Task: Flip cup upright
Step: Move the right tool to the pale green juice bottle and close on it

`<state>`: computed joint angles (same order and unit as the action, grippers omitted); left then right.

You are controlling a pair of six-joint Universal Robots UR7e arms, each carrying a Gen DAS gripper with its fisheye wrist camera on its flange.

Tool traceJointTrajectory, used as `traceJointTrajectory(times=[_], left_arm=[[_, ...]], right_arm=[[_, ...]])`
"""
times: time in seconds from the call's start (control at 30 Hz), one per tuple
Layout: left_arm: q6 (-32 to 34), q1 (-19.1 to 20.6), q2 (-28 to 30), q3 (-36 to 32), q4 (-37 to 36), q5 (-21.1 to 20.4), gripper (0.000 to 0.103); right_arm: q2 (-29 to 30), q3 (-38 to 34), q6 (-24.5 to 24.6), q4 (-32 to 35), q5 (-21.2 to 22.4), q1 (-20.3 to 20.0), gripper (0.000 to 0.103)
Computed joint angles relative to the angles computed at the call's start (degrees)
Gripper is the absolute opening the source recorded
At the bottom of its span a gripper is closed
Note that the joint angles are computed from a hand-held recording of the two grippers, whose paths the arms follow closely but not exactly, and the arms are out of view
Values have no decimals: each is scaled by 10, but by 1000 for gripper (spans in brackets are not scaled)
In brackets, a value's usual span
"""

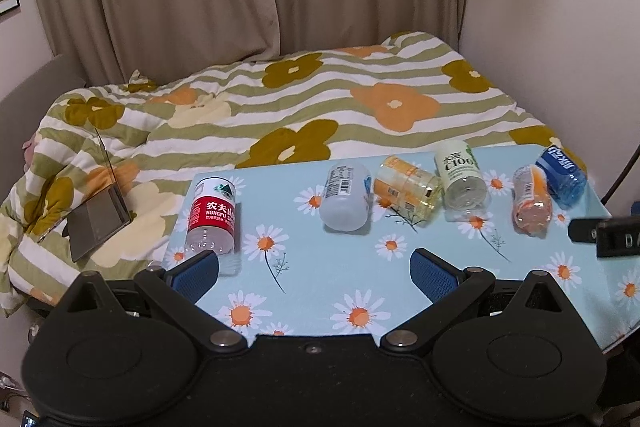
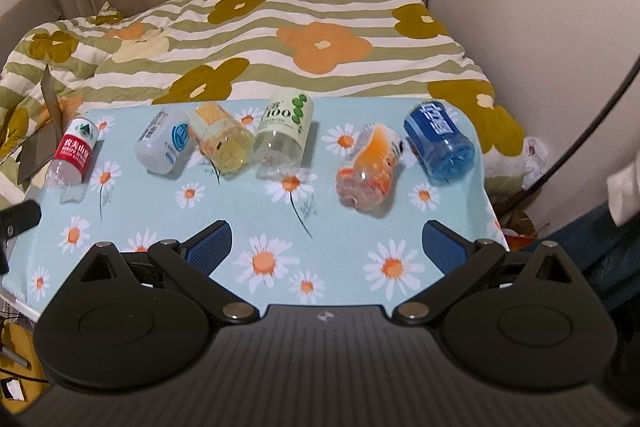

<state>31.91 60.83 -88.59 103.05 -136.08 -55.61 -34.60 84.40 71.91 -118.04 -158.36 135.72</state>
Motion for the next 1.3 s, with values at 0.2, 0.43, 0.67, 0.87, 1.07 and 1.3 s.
traceJointTrajectory(times=[0.2,0.43,0.67,0.87,1.07,1.3], left_arm=[[0,16,41,-33,10,6,103],[-14,33,87,-67,26,9,103],[-20,45,120,-88,27,14,103],[-38,54,142,-107,43,27,103],[-54,59,155,-129,64,32,103],[-73,58,161,-144,99,31,103]], right_arm=[[12,-20,-101,-79,-1,-40,103],[30,-35,-231,-224,28,-91,103],[49,-67,-294,-283,67,-138,103],[64,-93,-304,-294,111,-171,103],[74,-112,-282,-278,147,-187,102],[73,-112,-255,-276,180,-199,84]])
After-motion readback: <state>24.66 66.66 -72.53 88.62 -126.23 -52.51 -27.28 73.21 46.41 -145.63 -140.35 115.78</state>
